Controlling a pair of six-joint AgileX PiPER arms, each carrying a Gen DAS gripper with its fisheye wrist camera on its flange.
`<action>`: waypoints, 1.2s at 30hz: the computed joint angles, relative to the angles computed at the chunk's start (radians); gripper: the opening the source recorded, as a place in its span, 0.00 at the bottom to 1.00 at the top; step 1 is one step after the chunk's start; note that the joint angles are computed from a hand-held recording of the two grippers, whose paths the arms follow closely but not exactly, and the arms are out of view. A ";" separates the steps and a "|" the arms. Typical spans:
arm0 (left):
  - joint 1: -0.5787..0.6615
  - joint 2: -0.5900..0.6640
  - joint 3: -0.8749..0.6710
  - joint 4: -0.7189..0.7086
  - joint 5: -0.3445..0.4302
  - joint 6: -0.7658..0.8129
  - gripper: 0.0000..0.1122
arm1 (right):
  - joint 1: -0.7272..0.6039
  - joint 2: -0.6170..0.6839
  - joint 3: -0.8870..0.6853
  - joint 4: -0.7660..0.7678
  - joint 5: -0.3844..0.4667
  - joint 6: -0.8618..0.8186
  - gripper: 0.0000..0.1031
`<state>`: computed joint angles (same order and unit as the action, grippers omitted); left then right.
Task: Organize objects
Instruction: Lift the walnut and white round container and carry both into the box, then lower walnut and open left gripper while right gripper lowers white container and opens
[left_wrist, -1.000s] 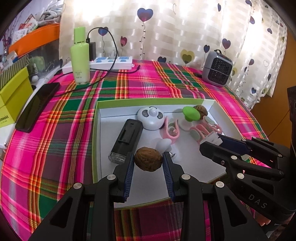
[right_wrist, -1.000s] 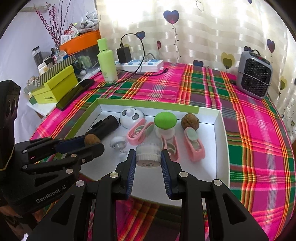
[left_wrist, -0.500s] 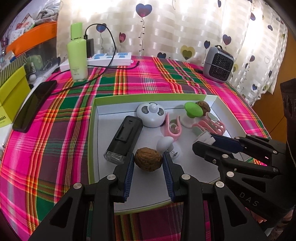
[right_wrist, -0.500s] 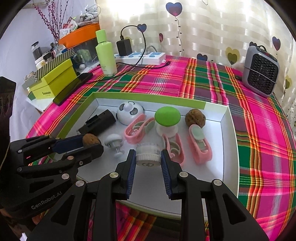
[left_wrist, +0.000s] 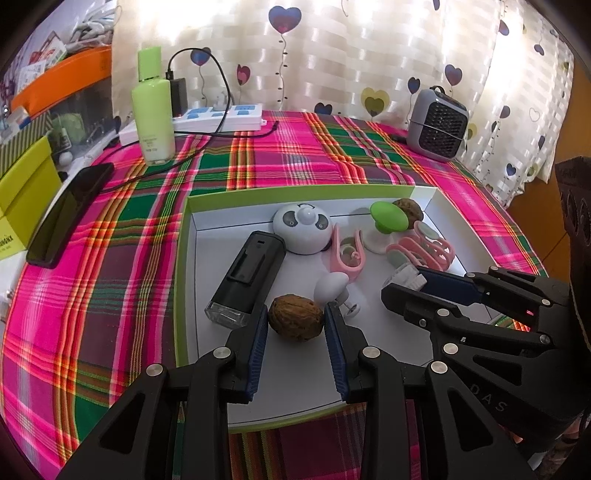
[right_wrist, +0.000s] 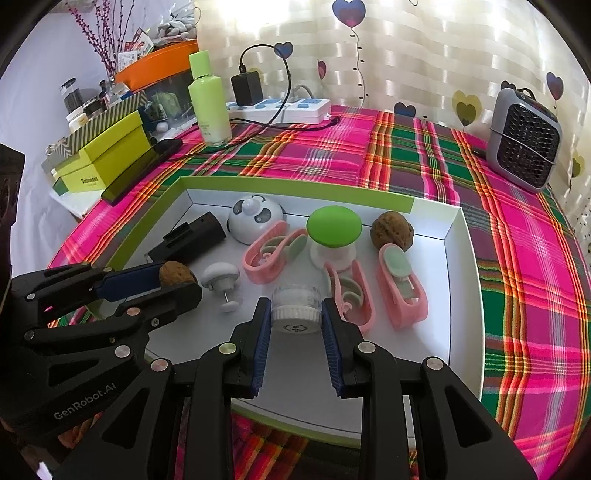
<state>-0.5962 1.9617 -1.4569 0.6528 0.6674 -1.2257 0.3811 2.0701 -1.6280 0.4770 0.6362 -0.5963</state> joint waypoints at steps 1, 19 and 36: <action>0.001 0.000 0.001 0.000 -0.001 0.000 0.26 | 0.000 0.000 0.000 0.000 0.000 0.000 0.28; -0.001 0.001 -0.003 -0.003 0.005 0.003 0.28 | 0.010 -0.005 0.008 -0.041 -0.015 0.033 0.28; -0.007 -0.016 0.020 0.014 -0.001 -0.031 0.41 | 0.006 -0.025 0.042 -0.025 -0.042 0.023 0.36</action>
